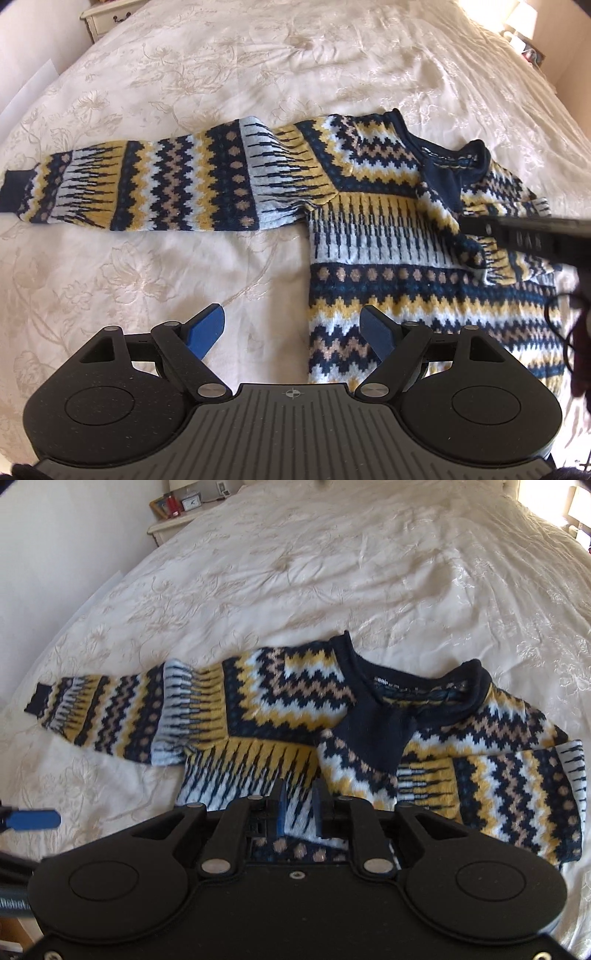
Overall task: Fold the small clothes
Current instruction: 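Lay the folded sleeve on the sweater body and open the right tool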
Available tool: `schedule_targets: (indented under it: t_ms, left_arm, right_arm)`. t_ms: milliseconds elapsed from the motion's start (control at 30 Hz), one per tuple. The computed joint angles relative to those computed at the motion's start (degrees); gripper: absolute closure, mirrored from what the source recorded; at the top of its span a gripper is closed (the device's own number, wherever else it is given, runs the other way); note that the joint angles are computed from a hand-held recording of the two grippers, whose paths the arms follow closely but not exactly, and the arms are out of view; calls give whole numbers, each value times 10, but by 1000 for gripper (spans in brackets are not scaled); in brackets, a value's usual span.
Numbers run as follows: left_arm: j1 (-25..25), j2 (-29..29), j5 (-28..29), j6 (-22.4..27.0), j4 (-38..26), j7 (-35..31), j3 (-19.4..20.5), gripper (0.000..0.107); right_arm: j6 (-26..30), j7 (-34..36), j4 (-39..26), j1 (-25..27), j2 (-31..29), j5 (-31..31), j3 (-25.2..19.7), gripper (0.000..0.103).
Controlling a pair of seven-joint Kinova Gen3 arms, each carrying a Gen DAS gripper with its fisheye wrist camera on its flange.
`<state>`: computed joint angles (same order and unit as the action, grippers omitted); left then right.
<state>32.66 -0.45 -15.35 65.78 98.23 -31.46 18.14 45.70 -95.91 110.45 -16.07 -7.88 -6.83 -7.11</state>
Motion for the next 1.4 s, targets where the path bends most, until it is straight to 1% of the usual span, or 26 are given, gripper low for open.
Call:
schedule_targets:
  t_ms: [33, 67, 100, 167, 200, 233, 300, 433, 500, 533, 567, 633, 700, 733, 767, 833, 900, 967, 1033, 1067, 1133, 1167, 1267, 1300, 1367, 1400]
  left_arm:
    - [-2, 1, 3, -4, 0, -3, -2, 28]
    - [-2, 4, 4, -7, -2, -4, -3, 28]
    - [-2, 7, 4, -9, -4, -5, -3, 28]
    - [2, 13, -3, -7, -11, -1, -2, 28]
    - [5, 15, -7, -5, -14, 4, -1, 28]
    - [8, 17, -10, -2, -17, 9, -1, 27]
    - [14, 21, -14, 8, -24, 22, 0, 28]
    - [28, 21, -25, 35, -30, 58, 1, 28]
    - [31, 17, -28, 47, -28, 73, 2, 28]
    - [32, 16, -30, 53, -28, 79, 2, 28]
    - [32, 15, -33, 60, -27, 89, 2, 28]
    - [31, 12, -34, 69, -25, 105, 2, 28]
    - [25, 10, -32, 73, -23, 118, -2, 28]
    - [22, 9, -31, 73, -23, 123, -3, 28]
    - [18, 10, -30, 72, -23, 126, -5, 28]
    - [14, 14, -32, 68, -26, 127, -6, 27]
    - [11, 22, -33, 59, -33, 122, -8, 27]
    - [8, 32, -29, 45, -42, 112, -12, 27]
    - [12, 47, -34, 37, -55, 102, -14, 28]
    - [16, 56, -38, 36, -65, 97, -15, 28]
    - [25, 74, -43, 32, -82, 87, -19, 28]
    - [29, 79, -41, 24, -87, 79, -22, 28]
    - [25, 79, -13, -30, -81, 45, -32, 28]
    - [22, 76, -1, -48, -75, 34, -35, 27]
    - [23, 78, 9, -59, -77, 31, -37, 27]
    - [28, 82, 4, -53, -82, 38, -38, 27]
  right_arm:
    - [2, -2, 4, 2, -4, 6, 1, 66]
    - [2, -5, 8, 10, -6, 10, -2, 53]
    - [-2, -3, 13, 29, -7, 8, -11, 46]
    - [-5, 11, 14, 77, 2, -12, -25, 46]
    - [-5, 31, 13, 90, 9, -36, -18, 45]
    - [-6, 49, 12, 91, 19, -59, -1, 44]
    - [-16, 88, 14, 70, 43, -105, 50, 38]
    - [-13, 150, 13, 23, 94, -188, 135, 38]
    - [-6, 196, 13, 17, 113, -234, 156, 36]
    - [-7, 219, 15, 21, 115, -254, 151, 36]
    - [-11, 243, 16, 30, 113, -264, 135, 36]
    - [-8, 289, 12, 59, 101, -271, 82, 36]
    - [23, 336, -1, 84, 88, -283, 37, 37]
    - [34, 359, -3, 85, 82, -287, 29, 38]
    - [39, 383, -1, 75, 70, -287, 30, 38]
    - [40, 425, 15, 50, 48, -295, 51, 38]
    - [44, 436, 29, 63, 32, -302, 50, 37]
    - [44, 411, 37, 76, 17, -288, 53, 37]
    - [35, 364, 38, 91, 13, -257, 55, 31]
    - [32, 348, 40, 90, 15, -248, 68, 25]
    - [37, 331, 37, 105, 26, -239, 86, 23]
    - [41, 335, 35, 112, 35, -241, 94, 23]
    - [57, 394, 25, 133, 71, -280, 109, 22]
    - [62, 417, 22, 142, 84, -295, 109, 17]
    - [63, 443, 18, 153, 103, -314, 98, 11]
    - [61, 446, 16, 155, 108, -314, 91, 11]
